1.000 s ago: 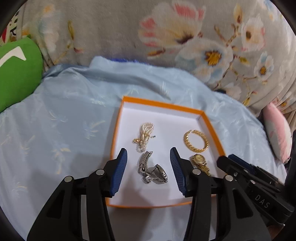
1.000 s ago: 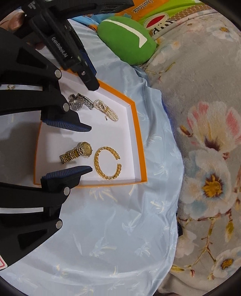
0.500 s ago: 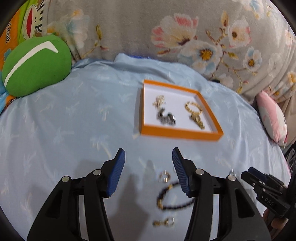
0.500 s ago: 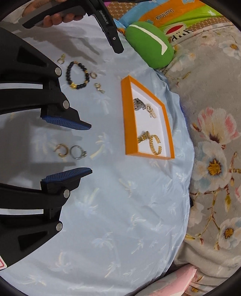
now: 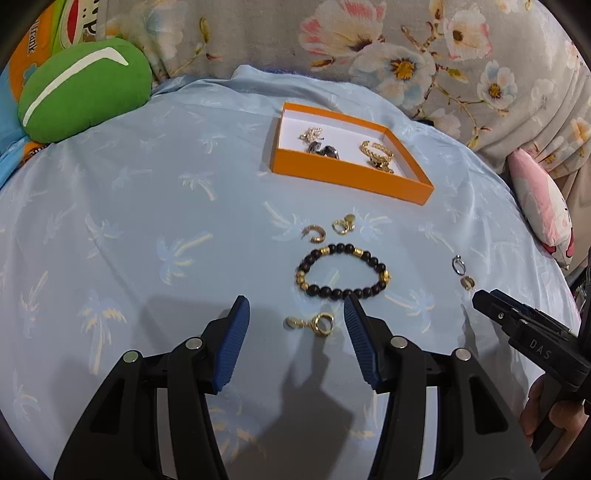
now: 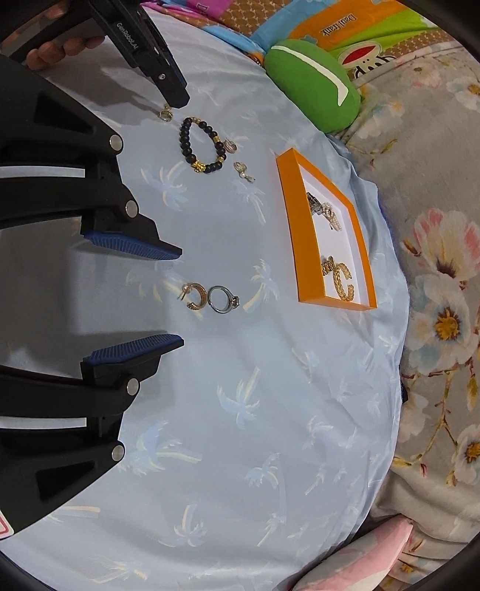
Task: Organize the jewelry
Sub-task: 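Withdraw both tools from the box toward the remaining jewelry, then grasp the black bead bracelet with the left tool while the right tool grasps the silver ring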
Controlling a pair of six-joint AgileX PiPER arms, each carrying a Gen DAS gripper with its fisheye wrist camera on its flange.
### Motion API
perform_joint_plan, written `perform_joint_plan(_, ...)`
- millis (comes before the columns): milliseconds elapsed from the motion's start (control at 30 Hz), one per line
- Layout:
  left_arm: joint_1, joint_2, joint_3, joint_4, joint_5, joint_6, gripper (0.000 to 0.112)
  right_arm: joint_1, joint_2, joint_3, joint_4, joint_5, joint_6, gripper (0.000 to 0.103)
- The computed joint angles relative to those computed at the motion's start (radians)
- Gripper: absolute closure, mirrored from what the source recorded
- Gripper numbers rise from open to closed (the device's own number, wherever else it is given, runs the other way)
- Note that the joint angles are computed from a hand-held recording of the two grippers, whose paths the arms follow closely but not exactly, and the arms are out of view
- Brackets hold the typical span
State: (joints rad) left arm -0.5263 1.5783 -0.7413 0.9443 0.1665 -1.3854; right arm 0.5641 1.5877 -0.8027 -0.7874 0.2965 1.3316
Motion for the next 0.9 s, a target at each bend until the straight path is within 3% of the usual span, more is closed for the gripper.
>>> perform_joint_plan(67,-0.002,-0.003,0.005,0.019,-0.008,-0.021,0.058,0.006,-0.007,0.009,-0.003,-0.002,0.011,0.062)
perform_joint_plan(167,-0.022,-0.001,-0.004,0.141,0.014,-0.150,0.044,0.007,-0.013,0.017,-0.027,-0.005,0.046,0.062)
perform_joint_plan(233,-0.030,0.013,-0.025,0.159,0.021,-0.163,0.044,0.001,-0.017,0.024,-0.020,-0.012,0.048,0.062)
perform_joint_plan(433,-0.023,0.087,-0.134,-0.131,0.027,0.142,0.044,-0.001,-0.033,0.039,-0.031,-0.009,0.066,0.061)
perform_joint_plan(600,-0.042,0.158,-0.220,-0.194,0.116,0.221,0.044,-0.019,-0.044,0.056,-0.023,-0.022,0.067,0.062)
perform_joint_plan(667,-0.023,0.180,-0.240,-0.263,0.120,0.289,0.051,-0.025,-0.046,0.060,-0.020,-0.029,0.062,0.061)
perform_joint_plan(833,-0.016,0.197,-0.254,-0.220,0.129,0.282,0.059,-0.034,-0.039,0.048,0.017,-0.031,0.012,0.061)
perform_joint_plan(900,-0.011,0.197,-0.252,-0.233,0.114,0.306,0.068,-0.041,-0.028,0.033,0.031,-0.029,-0.015,0.061)
